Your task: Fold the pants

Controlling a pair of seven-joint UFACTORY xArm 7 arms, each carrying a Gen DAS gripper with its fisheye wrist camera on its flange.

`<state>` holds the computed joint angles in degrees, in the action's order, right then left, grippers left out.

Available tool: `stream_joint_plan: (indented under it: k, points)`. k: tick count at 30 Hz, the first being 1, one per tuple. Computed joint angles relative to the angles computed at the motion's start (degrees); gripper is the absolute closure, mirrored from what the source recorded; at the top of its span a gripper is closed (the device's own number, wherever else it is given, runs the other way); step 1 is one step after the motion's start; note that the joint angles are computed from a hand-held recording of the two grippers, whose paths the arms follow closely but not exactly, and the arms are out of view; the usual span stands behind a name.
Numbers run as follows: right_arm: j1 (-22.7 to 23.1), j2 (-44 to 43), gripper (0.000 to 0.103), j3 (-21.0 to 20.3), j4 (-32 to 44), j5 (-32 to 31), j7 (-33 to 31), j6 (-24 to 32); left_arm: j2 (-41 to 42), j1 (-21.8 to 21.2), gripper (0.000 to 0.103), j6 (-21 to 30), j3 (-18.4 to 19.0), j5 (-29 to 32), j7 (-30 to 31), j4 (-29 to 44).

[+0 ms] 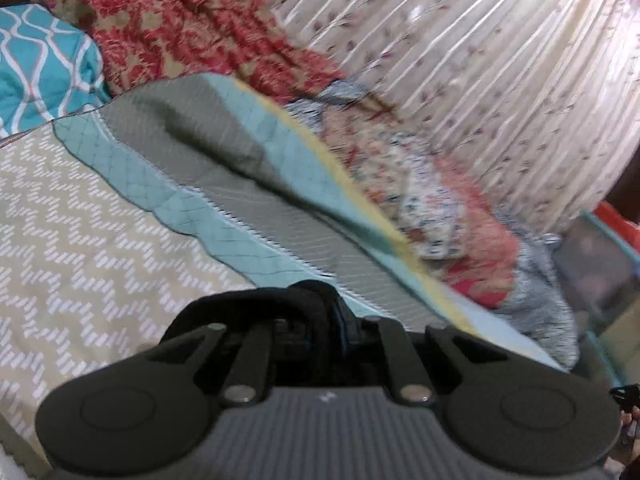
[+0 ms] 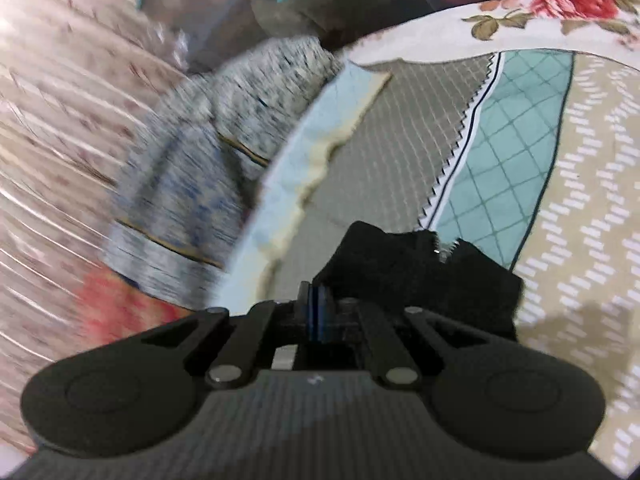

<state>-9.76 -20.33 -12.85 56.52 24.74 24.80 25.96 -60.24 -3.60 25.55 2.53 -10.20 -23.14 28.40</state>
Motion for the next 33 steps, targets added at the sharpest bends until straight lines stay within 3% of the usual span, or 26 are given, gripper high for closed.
stream_joint_plan:
  k: [3, 7, 11, 13, 16, 17, 18, 19, 20, 21, 24, 27, 33]
  points:
    - [1.5, -6.5, 0.098, -3.9, -1.5, 4.5, -3.9, 2.5, -6.3, -1.8, 0.093, 2.6, 0.6, -0.4, 1.1, -1.3]
    - [0.0, -18.7, 0.098, -8.2, -5.7, 4.3, -7.4, 7.4, -18.5, -3.6, 0.093, 8.7, 1.4, -2.0, 1.4, -4.2]
    - [-7.0, -32.7, 0.098, -13.1, -11.4, -0.5, -8.0, 16.3, -32.6, -3.7, 0.092, 20.1, 2.6, -3.0, 1.0, -6.4]
    - [-11.7, -37.7, 0.098, -15.8, -13.5, -4.5, -8.5, 21.3, -38.9, -2.7, 0.091, 28.4, 3.4, -3.3, -0.2, -6.9]
    - [-20.7, -41.2, 0.098, -19.8, -16.3, -10.2, -6.8, 27.9, -46.7, -0.5, 0.080, 41.3, 5.0, -2.8, -2.1, -7.4]
    - [-23.7, -41.6, 0.095, -21.0, -17.6, -11.6, -6.2, 29.0, -48.5, 0.6, 0.071, 46.1, 5.6, -2.4, -3.1, -7.5]
    - [-27.4, -41.6, 0.092, -21.0, -19.2, -14.6, -6.2, 29.3, -48.9, 1.8, 0.053, 50.0, 5.6, -1.9, -4.2, -7.2]
    - [-30.8, -40.9, 0.083, -19.6, -20.1, -17.1, -5.3, 29.4, -48.8, 3.5, 0.048, 54.5, 5.2, -1.2, -6.0, -6.7]
    - [-34.1, -40.1, 0.059, -18.6, -20.8, -18.9, -3.5, 29.4, -49.0, 4.9, 0.047, 57.6, 5.7, -0.8, -7.6, -6.6]
    - [-35.8, -39.9, 0.049, -19.0, -21.4, -19.0, -2.1, 29.2, -49.7, 5.8, 0.047, 58.8, 7.0, -1.0, -8.7, -6.9]
    - [-37.1, -42.5, 0.048, -18.2, -23.5, -18.0, -1.4, 25.6, -50.3, 7.6, 0.040, 58.2, 8.5, -2.0, -10.6, -6.3]
    - [-32.3, -44.6, 0.048, -17.8, -22.1, -18.0, -6.5, 24.8, -50.0, 8.0, 0.023, 56.4, 7.3, -1.4, -9.9, -5.0]
    - [-21.0, -50.5, 0.048, -13.5, -22.4, -17.7, -16.4, 28.3, -47.0, 7.8, 0.022, 50.9, 6.1, -3.3, -11.3, -3.6]
